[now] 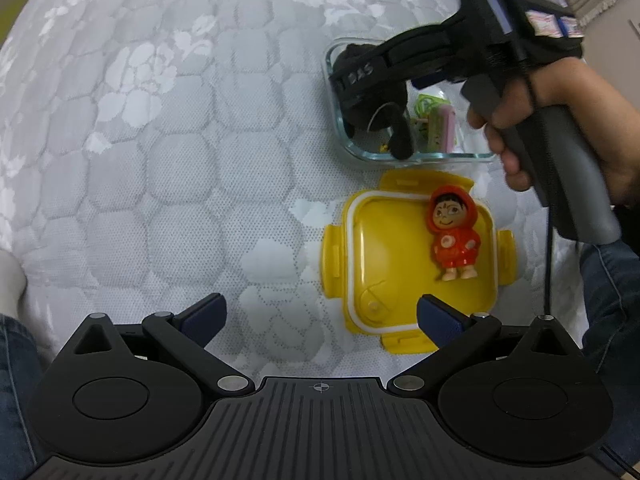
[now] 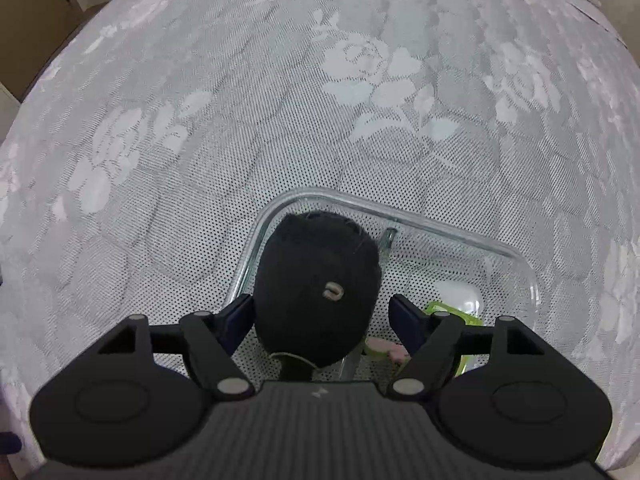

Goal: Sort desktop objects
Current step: 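Move the black plush toy with the right gripper into the glass container and release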

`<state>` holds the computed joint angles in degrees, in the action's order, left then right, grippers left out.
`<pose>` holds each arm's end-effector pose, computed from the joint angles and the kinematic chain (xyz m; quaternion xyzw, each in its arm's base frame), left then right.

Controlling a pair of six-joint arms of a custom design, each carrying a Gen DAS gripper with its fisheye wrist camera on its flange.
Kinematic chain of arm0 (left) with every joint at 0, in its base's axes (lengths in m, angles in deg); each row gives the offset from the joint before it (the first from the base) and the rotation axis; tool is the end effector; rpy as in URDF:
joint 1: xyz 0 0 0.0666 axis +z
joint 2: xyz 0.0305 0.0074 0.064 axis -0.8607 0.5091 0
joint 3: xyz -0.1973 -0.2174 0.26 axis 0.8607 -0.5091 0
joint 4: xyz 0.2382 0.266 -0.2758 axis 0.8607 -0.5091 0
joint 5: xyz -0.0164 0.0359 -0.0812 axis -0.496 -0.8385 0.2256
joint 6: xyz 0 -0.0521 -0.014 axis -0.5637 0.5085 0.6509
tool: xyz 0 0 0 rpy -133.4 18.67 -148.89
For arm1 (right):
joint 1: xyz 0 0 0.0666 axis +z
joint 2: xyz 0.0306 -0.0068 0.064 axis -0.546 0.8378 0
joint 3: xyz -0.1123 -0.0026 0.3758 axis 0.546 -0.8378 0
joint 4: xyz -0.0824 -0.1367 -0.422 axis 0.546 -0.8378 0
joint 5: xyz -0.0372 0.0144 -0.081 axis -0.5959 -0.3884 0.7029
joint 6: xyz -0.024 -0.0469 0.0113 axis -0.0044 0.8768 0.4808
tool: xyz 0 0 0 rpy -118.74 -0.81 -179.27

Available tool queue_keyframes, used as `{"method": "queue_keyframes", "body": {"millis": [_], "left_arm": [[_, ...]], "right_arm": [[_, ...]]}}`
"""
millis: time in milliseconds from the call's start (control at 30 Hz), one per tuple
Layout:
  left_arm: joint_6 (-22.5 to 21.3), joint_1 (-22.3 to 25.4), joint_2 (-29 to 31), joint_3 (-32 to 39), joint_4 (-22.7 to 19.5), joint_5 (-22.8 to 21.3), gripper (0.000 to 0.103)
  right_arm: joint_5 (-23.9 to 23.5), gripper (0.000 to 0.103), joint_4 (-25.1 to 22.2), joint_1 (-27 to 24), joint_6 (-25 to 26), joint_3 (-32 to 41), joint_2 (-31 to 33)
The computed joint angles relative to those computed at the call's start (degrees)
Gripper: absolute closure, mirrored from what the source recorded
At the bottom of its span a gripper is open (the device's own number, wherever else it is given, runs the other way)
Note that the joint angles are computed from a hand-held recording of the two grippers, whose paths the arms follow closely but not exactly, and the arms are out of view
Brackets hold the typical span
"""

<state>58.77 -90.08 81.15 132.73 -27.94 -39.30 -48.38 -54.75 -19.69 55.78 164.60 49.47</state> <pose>0.5887 -0.3563 0.4504 0.1292 0.9844 -0.1067 0.0539 0.6986 0.1666 0.3910 -0.1460 0.9798 0.0197 0.1356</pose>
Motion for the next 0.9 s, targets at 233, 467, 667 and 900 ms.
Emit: {"method": "queue_keyframes", "body": {"millis": [233,467,667,900], "left_arm": [[0.91,0.17,0.03,-0.24,-0.18,-0.01,0.0],[1.32,0.44,0.56,-0.09,-1.16,0.79,0.0],[0.9,0.29,0.81,0.02,-1.56,0.91,0.0],[1.58,0.24,1.2,0.78,-1.82,1.08,0.0]], "right_arm": [[-3.23,0.038,3.84,-1.66,-3.21,-0.26,-2.1],[-5.41,0.063,0.86,-1.91,-4.63,1.54,0.6],[-2.83,0.06,4.61,-1.16,-0.94,-0.44,0.01],[-2.93,0.078,2.58,-1.42,2.58,-0.48,-2.73]]}}
